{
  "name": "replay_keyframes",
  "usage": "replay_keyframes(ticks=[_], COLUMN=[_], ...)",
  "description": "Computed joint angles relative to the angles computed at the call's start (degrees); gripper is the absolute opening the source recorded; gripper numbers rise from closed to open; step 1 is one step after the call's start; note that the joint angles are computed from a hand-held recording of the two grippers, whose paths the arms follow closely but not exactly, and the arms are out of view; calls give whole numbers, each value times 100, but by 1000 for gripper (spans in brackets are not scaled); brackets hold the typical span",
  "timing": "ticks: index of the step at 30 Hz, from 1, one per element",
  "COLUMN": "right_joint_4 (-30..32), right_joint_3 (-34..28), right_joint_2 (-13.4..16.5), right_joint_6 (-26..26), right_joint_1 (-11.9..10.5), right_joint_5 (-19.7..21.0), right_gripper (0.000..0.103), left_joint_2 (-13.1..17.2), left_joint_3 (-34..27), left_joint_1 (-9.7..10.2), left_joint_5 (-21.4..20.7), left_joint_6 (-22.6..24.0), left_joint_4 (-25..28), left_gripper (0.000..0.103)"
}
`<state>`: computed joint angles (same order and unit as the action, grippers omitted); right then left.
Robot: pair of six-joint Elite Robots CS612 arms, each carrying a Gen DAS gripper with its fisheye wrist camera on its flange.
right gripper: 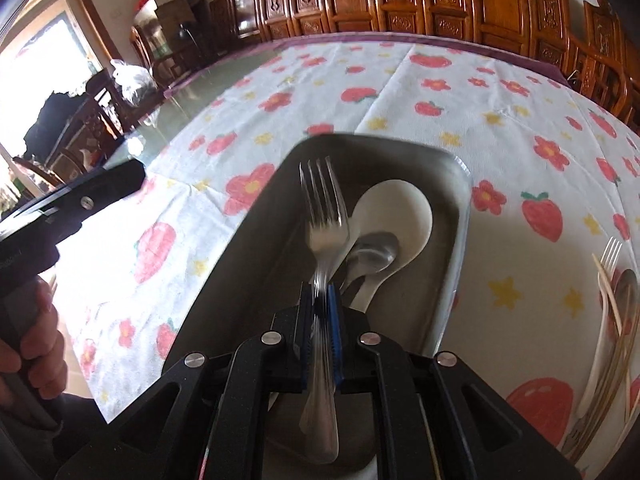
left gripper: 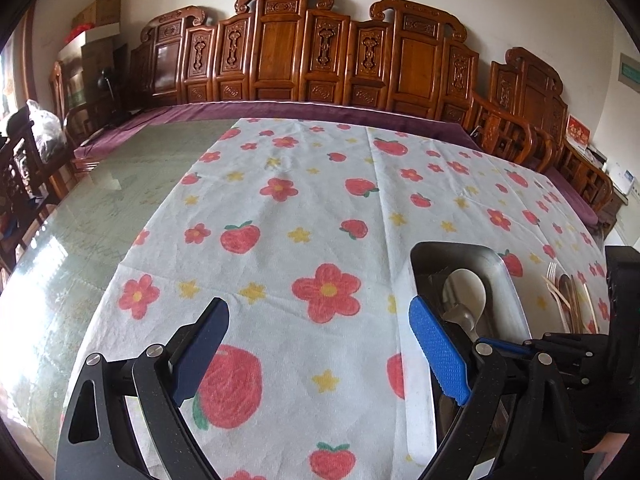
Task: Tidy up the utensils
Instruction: 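Lower the steel fork into the metal tray and open the right tool, then grasp a single wooden chopstick with the right tool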
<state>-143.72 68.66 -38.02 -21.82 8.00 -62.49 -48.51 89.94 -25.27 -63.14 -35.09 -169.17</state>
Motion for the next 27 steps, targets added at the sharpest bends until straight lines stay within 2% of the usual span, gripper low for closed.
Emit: replay_keyframes(ticks=[5, 14, 21, 23, 27], right_joint_4=[-232, -1158, -1686, -1821, -2028], right_joint_3=[185, 1027, 1604, 1729, 1853], right_joint_2=[-146, -668, -974, -1018, -1031], right_joint_6=[-134, -86, 87, 177, 314], right_joint_1=[-89, -548, -1028, -1178, -1374], right_joint_5=[174, 408, 51, -79, -321], right_gripper=[12, 12, 12, 21, 22], left_joint_2=[45, 151, 237, 239, 238], left_joint_3=[-91, -282, -438, -440, -450], left_joint_1=[-51, -313, -552, -625, -745], left_joint_5=[-2, -88, -194, -284, -410], left_joint_6=[65, 621, 1118, 1195, 1297], left_joint_4=[51, -170, -312, -376, -369], left_gripper=[88, 88, 88, 88, 88])
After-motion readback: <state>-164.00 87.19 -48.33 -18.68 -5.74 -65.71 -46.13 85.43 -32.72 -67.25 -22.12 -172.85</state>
